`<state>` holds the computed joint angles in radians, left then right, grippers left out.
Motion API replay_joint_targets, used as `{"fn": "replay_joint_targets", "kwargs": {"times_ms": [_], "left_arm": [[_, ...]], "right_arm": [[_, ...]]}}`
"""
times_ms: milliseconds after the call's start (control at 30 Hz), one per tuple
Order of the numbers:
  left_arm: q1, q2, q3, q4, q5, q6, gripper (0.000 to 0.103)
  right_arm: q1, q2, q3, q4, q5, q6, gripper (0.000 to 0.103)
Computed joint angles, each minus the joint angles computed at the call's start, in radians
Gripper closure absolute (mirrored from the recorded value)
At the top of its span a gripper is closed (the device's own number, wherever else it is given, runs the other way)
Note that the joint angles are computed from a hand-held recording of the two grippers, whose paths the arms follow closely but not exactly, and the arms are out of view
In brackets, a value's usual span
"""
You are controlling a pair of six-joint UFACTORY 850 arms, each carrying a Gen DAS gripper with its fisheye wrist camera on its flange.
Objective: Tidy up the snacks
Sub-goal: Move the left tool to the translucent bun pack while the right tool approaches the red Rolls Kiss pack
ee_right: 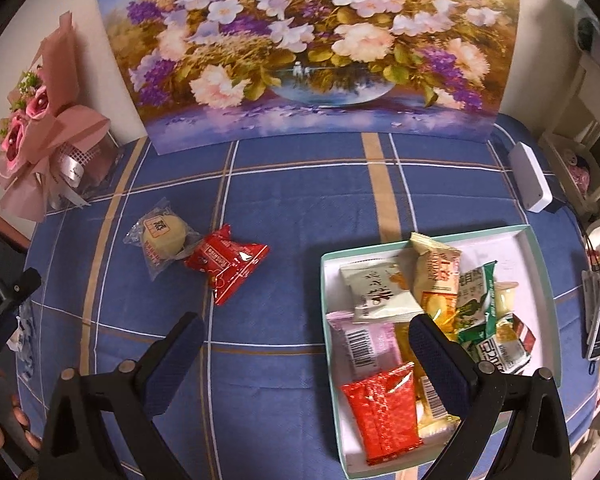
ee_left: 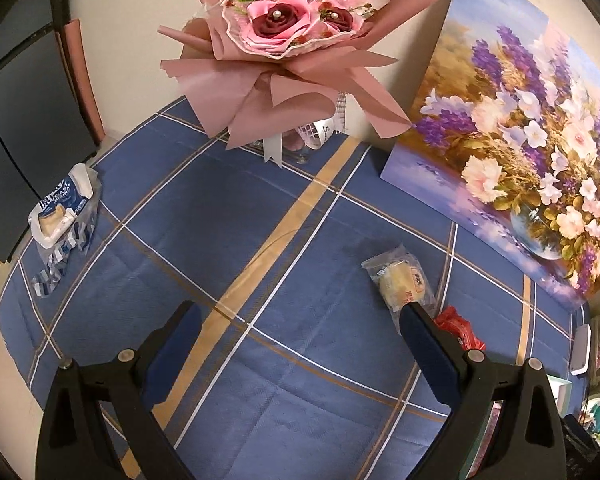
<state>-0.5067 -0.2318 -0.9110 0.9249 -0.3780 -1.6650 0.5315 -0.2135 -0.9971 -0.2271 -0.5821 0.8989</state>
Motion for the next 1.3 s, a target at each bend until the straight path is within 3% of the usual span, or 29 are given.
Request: {"fn": "replay_joint_targets", "kwargs": {"times_ms": [367,933,1300], "left_arm": [[-0.004,-0.071,-0.052,-0.044,0.056,0.062,0.004],[-0.008,-0.231,-0.173,-0.109,0.124,0.149,0.004],[0.024,-0.288,-0.196,0.062,0.232,-0.042,0.004]], "right_arm": [[0.007,-0.058,-0.031,0.025,0.011,-0.034,0.0],[0.006,-0.187,-0.092,0.098,0.1,-0.162,0.0],[-0.002,-0.264,-0.126,0.129,0.15,-0.22,0.0]]}}
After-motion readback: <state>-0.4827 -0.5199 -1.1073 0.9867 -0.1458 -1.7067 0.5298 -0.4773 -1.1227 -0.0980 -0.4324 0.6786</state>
